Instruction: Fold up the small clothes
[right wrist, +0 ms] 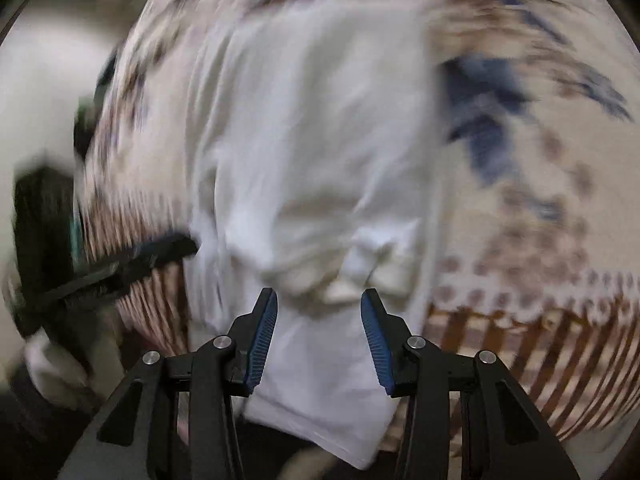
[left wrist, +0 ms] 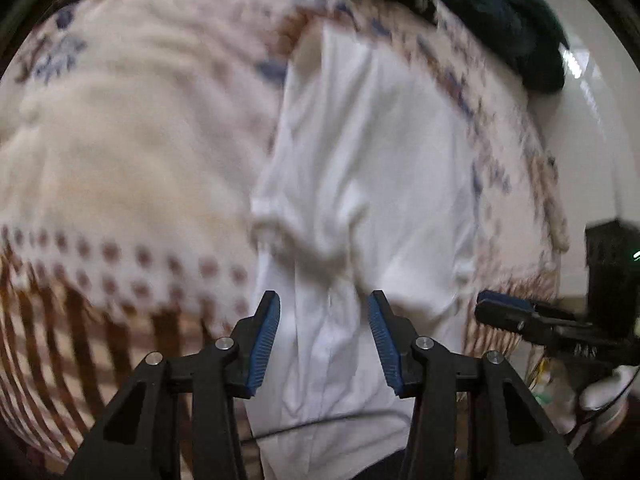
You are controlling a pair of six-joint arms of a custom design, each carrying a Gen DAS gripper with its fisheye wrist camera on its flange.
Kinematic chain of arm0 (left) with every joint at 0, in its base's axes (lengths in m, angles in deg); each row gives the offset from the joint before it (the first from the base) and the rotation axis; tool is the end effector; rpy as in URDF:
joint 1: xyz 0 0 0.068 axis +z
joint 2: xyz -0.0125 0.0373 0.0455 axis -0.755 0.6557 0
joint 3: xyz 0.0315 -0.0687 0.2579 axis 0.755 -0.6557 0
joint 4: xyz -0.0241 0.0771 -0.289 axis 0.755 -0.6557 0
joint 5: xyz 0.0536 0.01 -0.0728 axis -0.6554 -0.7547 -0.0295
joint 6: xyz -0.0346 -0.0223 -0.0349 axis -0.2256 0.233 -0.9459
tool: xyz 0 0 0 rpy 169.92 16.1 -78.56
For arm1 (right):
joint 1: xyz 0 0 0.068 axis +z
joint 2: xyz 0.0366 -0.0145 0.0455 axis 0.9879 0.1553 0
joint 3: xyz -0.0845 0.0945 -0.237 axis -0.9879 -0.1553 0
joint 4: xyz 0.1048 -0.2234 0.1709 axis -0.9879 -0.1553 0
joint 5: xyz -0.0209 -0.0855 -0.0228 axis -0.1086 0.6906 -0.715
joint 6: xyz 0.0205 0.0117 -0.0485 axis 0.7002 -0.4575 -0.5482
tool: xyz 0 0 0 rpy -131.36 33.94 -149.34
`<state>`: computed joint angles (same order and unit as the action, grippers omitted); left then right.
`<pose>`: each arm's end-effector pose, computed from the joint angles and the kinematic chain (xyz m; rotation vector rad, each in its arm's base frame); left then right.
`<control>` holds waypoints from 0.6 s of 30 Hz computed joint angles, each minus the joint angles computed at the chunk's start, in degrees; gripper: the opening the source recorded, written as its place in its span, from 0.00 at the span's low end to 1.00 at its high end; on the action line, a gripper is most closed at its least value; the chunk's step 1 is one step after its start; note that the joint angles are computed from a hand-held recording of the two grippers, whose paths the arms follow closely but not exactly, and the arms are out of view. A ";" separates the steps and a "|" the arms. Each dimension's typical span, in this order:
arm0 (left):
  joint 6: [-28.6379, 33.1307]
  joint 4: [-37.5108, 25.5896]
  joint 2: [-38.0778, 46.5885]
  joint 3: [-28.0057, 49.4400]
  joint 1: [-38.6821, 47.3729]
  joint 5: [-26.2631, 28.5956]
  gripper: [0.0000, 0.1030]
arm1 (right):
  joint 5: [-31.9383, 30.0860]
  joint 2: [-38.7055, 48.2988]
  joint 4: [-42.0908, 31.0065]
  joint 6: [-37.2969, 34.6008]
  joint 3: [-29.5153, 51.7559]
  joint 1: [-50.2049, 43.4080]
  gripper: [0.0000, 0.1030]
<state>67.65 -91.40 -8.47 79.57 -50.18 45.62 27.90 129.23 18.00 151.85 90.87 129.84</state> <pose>0.2379 -0.0209 0.2907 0.3918 3.0075 -0.7218 0.1547 0.1864 0.2342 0.5554 2.9456 0.7204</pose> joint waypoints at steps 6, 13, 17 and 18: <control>-5.93 9.78 13.88 10.24 -3.10 4.07 0.42 | 1.61 -3.83 7.15 1.59 -5.94 -14.16 0.45; -5.99 16.59 21.74 13.70 -5.26 7.34 0.07 | 1.14 9.95 13.49 -6.92 -1.17 -19.79 0.03; -5.56 16.57 23.06 17.68 -5.94 6.97 0.06 | 6.98 11.84 10.89 -8.41 3.27 -18.41 0.03; -6.12 16.71 23.81 18.72 -6.03 6.85 0.06 | 7.40 11.74 11.18 -8.23 3.48 -18.85 0.03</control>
<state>61.53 -74.70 15.34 98.29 -56.21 52.47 35.30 140.97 29.18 143.62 94.35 111.00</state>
